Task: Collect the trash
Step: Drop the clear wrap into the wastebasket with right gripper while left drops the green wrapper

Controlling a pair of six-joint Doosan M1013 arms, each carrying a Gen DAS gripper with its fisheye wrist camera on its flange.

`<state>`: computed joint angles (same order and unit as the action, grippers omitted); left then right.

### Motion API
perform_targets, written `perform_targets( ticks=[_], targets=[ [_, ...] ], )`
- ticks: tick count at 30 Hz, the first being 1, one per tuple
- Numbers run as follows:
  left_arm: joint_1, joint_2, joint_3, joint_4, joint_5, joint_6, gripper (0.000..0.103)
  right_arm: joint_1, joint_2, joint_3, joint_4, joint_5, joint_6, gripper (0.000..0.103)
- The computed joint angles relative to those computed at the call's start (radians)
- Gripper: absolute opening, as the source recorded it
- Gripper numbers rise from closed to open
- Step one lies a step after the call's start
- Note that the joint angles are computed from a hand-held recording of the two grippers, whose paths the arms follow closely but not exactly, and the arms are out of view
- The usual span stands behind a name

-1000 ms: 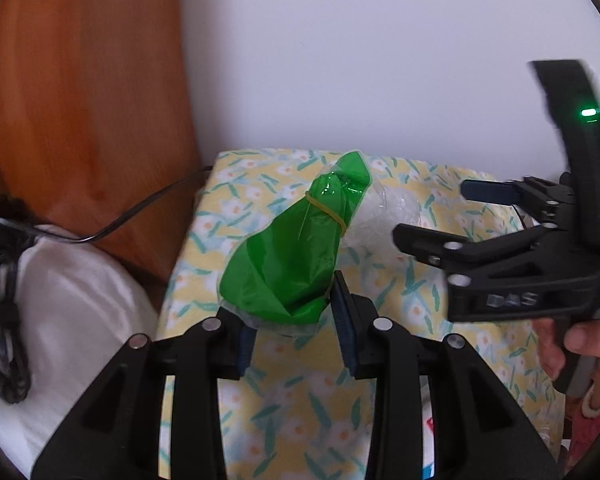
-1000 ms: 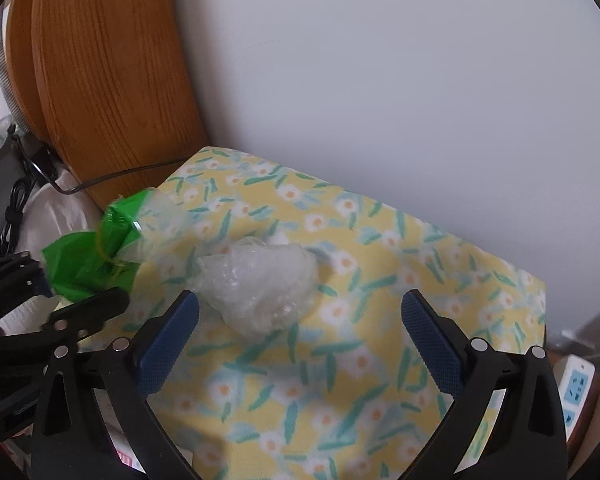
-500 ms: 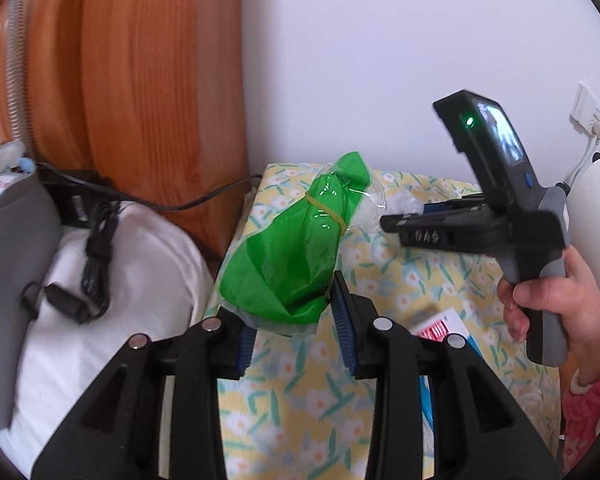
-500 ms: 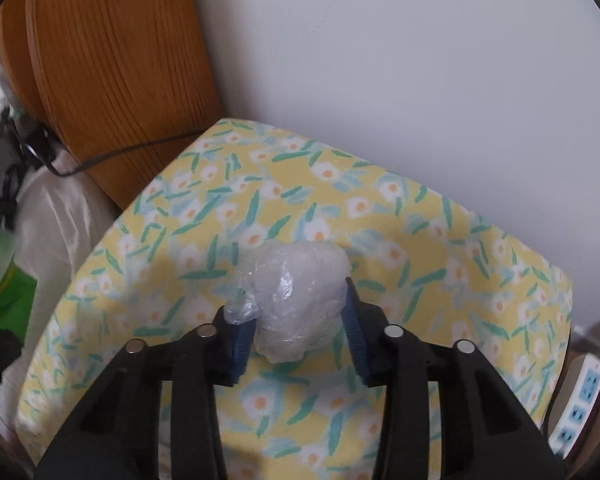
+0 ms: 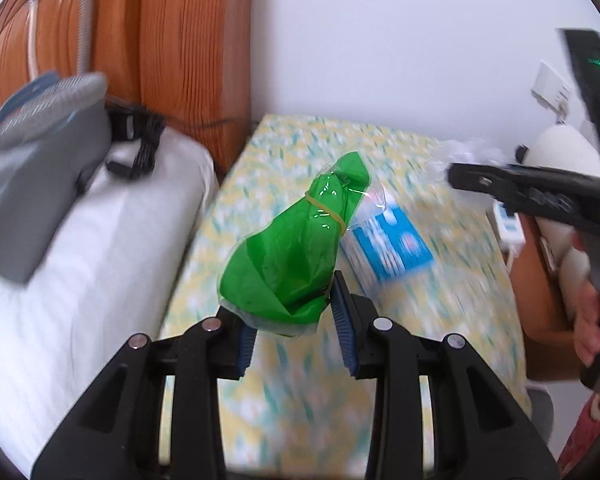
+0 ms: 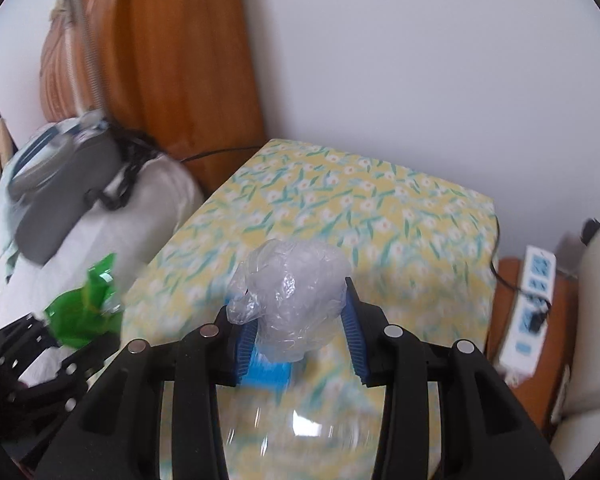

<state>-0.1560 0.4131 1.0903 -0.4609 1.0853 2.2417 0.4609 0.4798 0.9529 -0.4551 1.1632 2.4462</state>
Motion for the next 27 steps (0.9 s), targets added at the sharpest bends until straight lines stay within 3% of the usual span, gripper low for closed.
perform_targets(
  ticks=[7, 14, 19, 21, 23, 27],
  targets=[
    [0.055, -0.119, 0.178, -0.042, 0.014, 0.127, 0.034, 0.133, -0.117, 0.183, -0.002, 0.012, 0.065, 0.041],
    [0.112, -0.175, 0.279, -0.076, 0.043, 0.164, 0.034, 0.191, -0.154, 0.309, 0.219, -0.013, -0.001, 0.042],
    [0.118, -0.190, 0.314, -0.039, 0.053, 0.173, 0.034, 0.204, -0.133, 0.364, 0.364, -0.004, -0.039, 0.042],
    [0.120, -0.194, 0.325, -0.030, 0.056, 0.174, 0.034, 0.203, -0.115, 0.380, 0.412, 0.013, -0.056, 0.047],
    [0.121, -0.199, 0.336, -0.020, 0.059, 0.177, 0.034, 0.198, -0.103, 0.391, 0.439, 0.031, -0.043, 0.061],
    [0.124, -0.204, 0.348, -0.012, 0.065, 0.192, 0.034, 0.194, -0.120, 0.413, 0.446, 0.010, 0.007, 0.073]
  ],
)
